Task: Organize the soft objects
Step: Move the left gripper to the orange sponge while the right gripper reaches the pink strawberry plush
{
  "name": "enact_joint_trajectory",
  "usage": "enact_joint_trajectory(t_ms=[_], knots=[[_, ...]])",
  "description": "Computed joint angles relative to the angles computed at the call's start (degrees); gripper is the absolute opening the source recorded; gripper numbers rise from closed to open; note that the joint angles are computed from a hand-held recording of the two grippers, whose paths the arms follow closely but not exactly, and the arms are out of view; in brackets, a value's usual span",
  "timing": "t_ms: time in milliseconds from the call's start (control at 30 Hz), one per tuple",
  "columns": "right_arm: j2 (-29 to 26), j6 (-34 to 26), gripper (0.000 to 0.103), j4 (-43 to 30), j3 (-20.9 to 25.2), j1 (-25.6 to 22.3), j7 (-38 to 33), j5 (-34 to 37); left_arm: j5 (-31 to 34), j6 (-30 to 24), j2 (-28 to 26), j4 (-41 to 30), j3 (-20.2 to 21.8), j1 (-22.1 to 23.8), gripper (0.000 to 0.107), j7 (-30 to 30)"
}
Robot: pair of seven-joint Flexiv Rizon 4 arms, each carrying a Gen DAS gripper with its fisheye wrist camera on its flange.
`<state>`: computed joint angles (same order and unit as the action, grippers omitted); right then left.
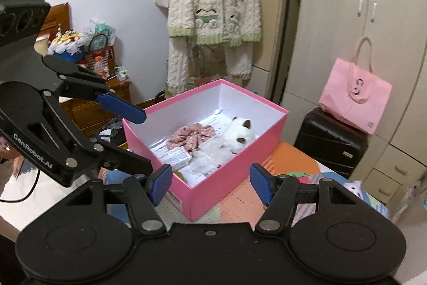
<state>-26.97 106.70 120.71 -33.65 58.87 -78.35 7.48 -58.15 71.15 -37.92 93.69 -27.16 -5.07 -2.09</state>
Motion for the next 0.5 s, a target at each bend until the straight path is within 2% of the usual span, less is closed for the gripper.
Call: enact_joint_trajectory(t_ms=[200, 367, 500], knots=[[1.1, 2.7, 0.07, 3.4, -3.6, 3.0, -0.5, 4.6, -0.2, 0.4, -0.3, 0.2, -1.0, -0.6, 0.082, 2.0], [1.8, 4.4, 0.07, 4.4, -2.3, 1.1, -1.4, 7.6, -0.4, 1.3, -1.2, -0.5, -2.2, -1.6, 0.082, 3.7], [2.2, 6.3, 0.07, 4.4, 1.6, -3.1, -2.6, 9.2, -3.1, 4.4, -3.1, -1.1, -5.3, -1.6, 0.082, 6.6]])
